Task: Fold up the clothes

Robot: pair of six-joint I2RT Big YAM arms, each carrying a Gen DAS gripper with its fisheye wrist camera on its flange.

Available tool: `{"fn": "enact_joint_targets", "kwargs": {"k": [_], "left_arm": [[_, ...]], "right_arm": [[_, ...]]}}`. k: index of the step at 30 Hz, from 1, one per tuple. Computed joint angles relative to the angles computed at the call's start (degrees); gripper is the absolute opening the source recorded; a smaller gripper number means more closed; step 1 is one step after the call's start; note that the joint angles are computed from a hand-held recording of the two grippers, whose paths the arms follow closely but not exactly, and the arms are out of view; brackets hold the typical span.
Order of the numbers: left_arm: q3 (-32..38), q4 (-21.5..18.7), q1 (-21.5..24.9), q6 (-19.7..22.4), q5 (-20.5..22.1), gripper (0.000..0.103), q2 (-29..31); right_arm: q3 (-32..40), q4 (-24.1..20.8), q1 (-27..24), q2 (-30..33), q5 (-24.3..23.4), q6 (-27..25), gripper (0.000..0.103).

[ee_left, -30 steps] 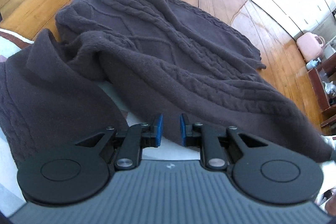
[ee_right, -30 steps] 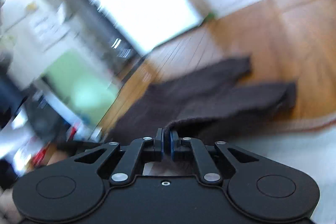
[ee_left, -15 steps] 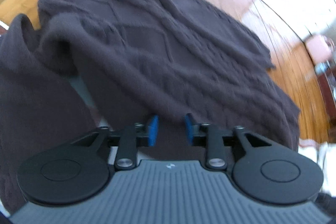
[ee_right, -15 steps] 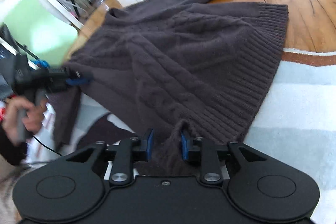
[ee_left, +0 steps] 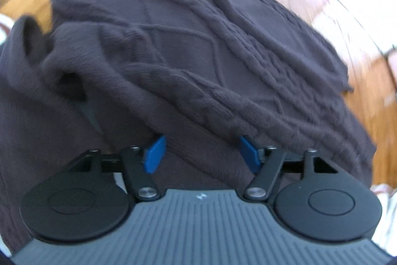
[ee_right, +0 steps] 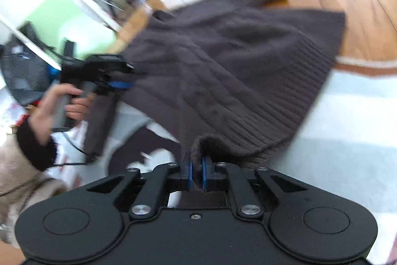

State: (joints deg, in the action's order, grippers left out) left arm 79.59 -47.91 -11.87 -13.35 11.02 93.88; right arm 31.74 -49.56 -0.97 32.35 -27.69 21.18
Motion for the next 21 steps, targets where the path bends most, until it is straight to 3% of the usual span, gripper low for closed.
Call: {"fn": "enact_joint_targets", "kwargs": {"k": [3,4,5,7,8,10,12,14,16,18,21], "left_arm": [[0.47,-2.38,-1.92,5.06,-4.1,0.071,-0.16],[-0.37,-1.99,-2.56,7.01,-5.33,0.064,-0.81],[-2.03,-0.35,-3.01,8.15,-6.45,0.041,-1.78],[-5.23,3.31,-3.88,11.31,-8.95,0.029,-3.68],[-6.55,4.99,-4.25,12.95,-10.03,0.016,-4.5],[-7.17,5.64,-4.52,13.78,-10.2,0.009,-5.24],[-7.94,6.26,-4.25,14.16,-9.52,0.007,-6.22],[-9.17,6.41,-3.29,13.95,-7.34,0.007,-7.78],[-9.54,4.67,-1.87,12.08,-4.62,0.006,-8.9],[-9.97,4.48,-0.44,11.37,-3.45,0.006,-10.0],[-10.63,5.12,1.56,11.47,-2.99,0.006,-12.51]], "right_arm": [[-0.91,1.14,0.28,0.75,0.6,3.11,0.014],[-0.64,0.85,0.77,1.06,1.14,3.44,0.014],[-0.2,0.31,1.31,1.75,1.75,3.48,0.015],[1.43,-1.99,2.67,5.0,3.35,2.07,0.02],[1.87,-2.62,3.3,5.98,4.16,1.19,0.02],[1.74,-1.83,4.2,5.81,5.46,1.44,0.024],[1.49,-1.04,4.77,5.83,7.26,2.62,0.034],[1.16,0.2,5.24,5.84,8.64,3.36,0.033],[1.52,0.8,7.23,5.69,13.3,4.59,0.029],[2.09,1.67,9.91,3.54,19.6,4.07,0.006],[4.15,2.66,9.98,-1.84,23.65,3.26,0.005]]}}
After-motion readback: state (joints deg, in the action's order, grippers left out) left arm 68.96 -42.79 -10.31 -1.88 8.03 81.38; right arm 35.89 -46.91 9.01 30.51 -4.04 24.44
